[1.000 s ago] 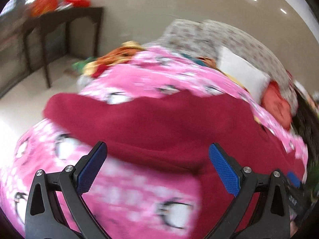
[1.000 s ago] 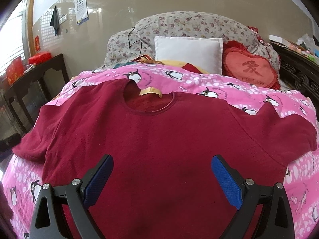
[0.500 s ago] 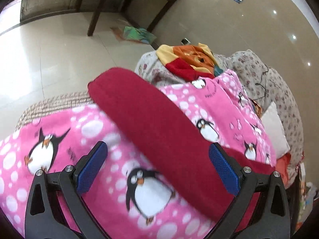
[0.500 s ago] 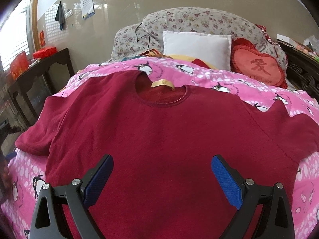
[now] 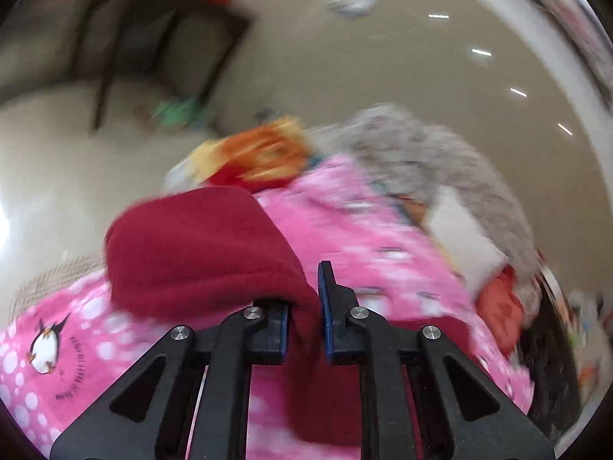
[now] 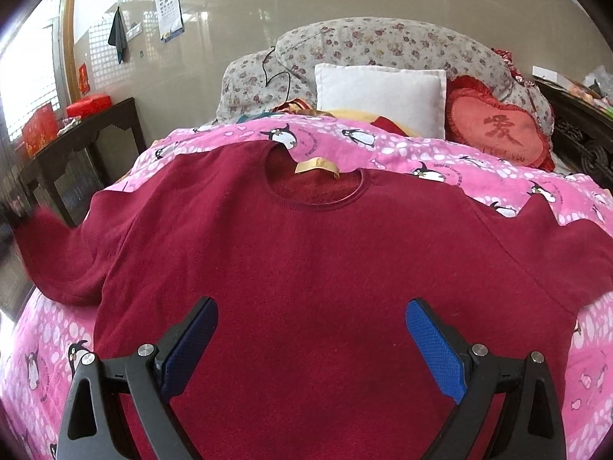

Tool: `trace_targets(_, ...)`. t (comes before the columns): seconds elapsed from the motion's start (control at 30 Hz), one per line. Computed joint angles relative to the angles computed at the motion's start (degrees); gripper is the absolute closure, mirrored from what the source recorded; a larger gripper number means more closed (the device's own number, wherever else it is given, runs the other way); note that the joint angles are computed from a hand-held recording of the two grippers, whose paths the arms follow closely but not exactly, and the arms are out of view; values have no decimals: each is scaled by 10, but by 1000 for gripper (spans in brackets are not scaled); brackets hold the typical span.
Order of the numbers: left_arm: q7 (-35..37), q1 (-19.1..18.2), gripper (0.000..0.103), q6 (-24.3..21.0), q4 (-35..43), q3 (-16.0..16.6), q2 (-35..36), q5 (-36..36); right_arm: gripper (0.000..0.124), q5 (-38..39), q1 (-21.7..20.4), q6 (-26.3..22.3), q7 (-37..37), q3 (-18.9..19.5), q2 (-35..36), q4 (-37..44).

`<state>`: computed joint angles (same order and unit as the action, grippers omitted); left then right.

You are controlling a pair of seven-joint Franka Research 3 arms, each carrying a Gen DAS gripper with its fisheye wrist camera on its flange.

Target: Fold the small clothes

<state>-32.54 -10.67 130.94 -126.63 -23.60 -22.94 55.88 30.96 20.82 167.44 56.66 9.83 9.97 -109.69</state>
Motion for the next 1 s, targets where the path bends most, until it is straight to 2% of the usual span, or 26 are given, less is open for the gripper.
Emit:
trace_targets(0.1,52,-7,91,34,79,-22,65,68,26,-16,4,3,18,-8,1,1)
trace_targets(0.2,136,-39,91,85,160,-17,170,83,26,-20,0,7,33,-11,0,2)
trace_targets(0.3,229,-59,91,157,199,7,259,12,26,16,-18,2,25,-4,0,8)
trace_targets(0.33,271,-61,91,186,199,13,277,-35,26,33,-23,-3,19,-1,0,11)
trace_targets(0.37,300,-63,91,201,195,17,285,-72,26,55,-30,-15,12,3,0,17)
trace_targets(0.4,301,-70,91,201,191,23,284,-74,26,69,-34,-24,6,4,1,22)
trace_targets(0.43,296,-79,90,198,182,29,273,-66,26,90,-39,-37,-7,7,1,28)
trace_targets(0.47,295,-87,85,193,176,35,261,-61,26,104,-40,-44,-17,9,0,29)
trace_targets(0.53,263,-103,67,184,150,46,220,-30,26,135,-43,-65,-43,11,-3,36)
trace_targets(0.6,191,-110,33,131,125,38,176,41,26,161,-42,-91,-64,12,-7,43)
trace_targets(0.67,140,-108,22,73,116,22,159,95,26,183,-40,-126,-80,10,-9,55)
trace_targets(0.73,117,-108,22,32,102,14,143,107,26,158,-28,-155,-54,2,-3,72)
trace_targets(0.83,116,-107,22,-11,98,14,147,78,26,76,-5,-170,0,-10,12,96)
trace_targets(0.9,118,-106,22,-5,87,20,149,59,26,25,5,-172,28,-17,16,103)
trace_targets(1.0,121,-105,22,9,77,29,156,30,26,11,3,-119,38,-21,10,84)
